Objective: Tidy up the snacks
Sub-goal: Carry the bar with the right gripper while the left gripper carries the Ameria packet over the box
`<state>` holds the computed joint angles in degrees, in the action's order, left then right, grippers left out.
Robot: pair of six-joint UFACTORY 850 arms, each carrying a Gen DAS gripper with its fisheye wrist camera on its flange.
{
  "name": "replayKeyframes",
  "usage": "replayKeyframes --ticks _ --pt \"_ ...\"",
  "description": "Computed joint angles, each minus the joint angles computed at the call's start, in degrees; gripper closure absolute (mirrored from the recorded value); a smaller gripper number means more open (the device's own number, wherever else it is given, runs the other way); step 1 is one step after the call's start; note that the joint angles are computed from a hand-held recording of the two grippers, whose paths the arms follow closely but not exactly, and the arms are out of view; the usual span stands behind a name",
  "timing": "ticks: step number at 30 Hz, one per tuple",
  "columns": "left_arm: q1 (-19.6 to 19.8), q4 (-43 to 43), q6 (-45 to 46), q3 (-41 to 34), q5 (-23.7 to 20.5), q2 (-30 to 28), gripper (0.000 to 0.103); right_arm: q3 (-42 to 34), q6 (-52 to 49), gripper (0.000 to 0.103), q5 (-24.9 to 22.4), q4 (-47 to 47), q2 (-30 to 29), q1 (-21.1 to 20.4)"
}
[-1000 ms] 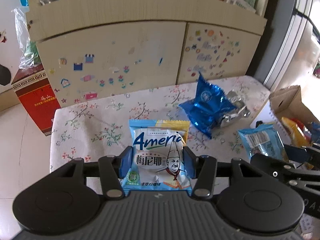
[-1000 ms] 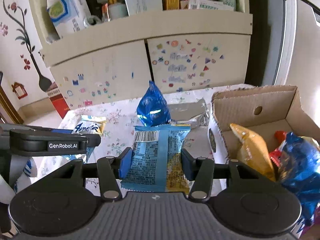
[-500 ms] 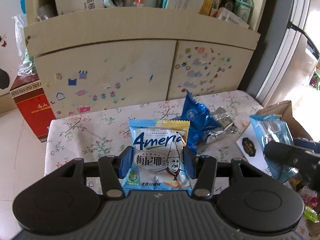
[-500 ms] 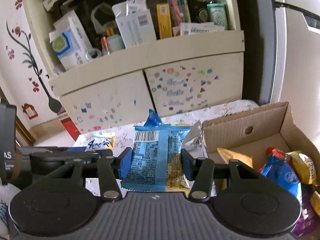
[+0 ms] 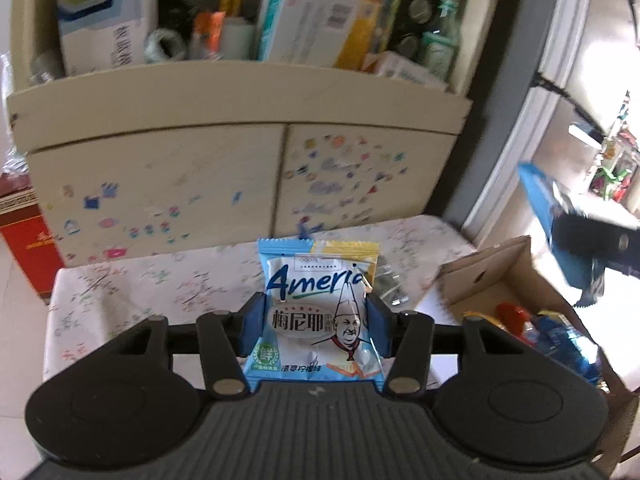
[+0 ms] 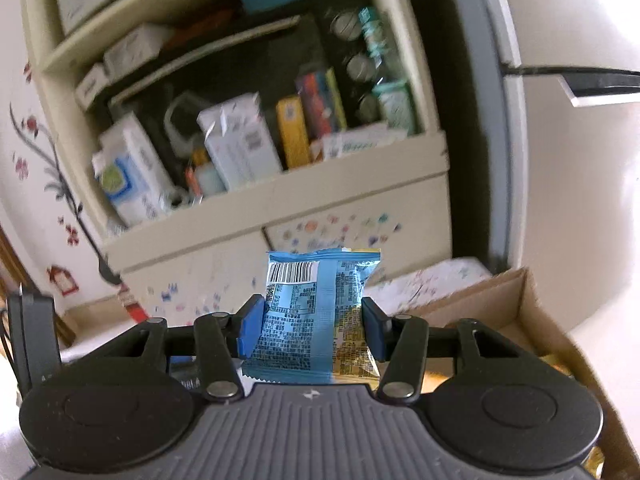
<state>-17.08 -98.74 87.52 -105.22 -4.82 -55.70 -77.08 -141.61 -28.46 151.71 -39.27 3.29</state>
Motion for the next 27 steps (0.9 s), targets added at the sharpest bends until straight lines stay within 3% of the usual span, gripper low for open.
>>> replayKeyframes --ticks 5,15,27 --pt "-1.15 -3.25 3.39 -0.63 -1.87 -0.13 0.051 1.76 -1.66 0.045 -2.09 4.40 1.64 -1.85" --pt "-4.20 -9.65 12.17 -0.12 -7.01 0.30 0.051 3.46 -2.73 0.045 -0.27 12.77 3.20 -4.72" --pt "-7.19 -10.96 17.84 4.43 -16.67 3.51 0.051 4.42 0.48 0.045 2.36 13.02 4.03 -7.21"
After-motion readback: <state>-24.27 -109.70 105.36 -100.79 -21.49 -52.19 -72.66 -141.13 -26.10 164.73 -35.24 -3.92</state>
